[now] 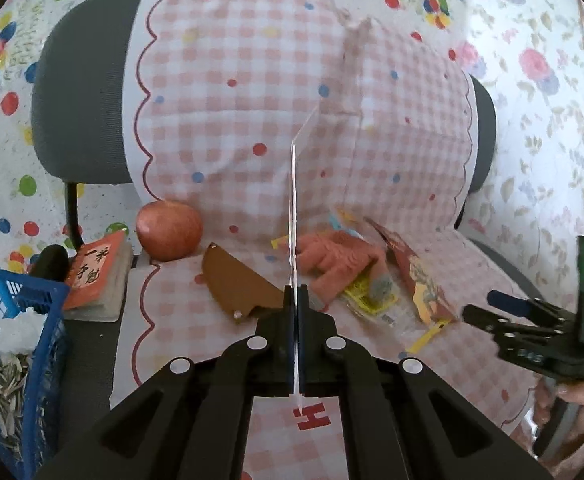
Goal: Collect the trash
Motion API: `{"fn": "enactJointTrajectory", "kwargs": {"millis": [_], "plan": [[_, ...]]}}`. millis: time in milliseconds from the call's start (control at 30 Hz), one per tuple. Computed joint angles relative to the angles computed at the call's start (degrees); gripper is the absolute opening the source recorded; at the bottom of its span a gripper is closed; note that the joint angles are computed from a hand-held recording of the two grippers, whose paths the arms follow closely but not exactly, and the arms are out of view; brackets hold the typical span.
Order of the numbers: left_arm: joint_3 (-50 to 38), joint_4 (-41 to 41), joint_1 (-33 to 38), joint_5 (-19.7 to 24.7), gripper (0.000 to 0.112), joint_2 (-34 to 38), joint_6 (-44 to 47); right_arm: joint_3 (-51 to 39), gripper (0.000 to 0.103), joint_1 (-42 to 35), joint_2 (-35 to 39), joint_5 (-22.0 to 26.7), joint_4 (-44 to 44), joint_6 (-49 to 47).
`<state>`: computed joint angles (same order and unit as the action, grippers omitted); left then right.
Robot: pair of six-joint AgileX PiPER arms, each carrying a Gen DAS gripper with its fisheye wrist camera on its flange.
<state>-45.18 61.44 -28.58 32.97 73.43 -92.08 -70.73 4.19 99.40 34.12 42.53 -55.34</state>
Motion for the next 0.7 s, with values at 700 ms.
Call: {"fn": "enactJointTrajectory", "kwargs": {"millis": [700], "plan": [[-3.46,-0.77,4.40,-7.56,0.003,10.01,2.11,-14.01,0.044,8.78,11.83,-2.90,-29.49,33.05]]}}
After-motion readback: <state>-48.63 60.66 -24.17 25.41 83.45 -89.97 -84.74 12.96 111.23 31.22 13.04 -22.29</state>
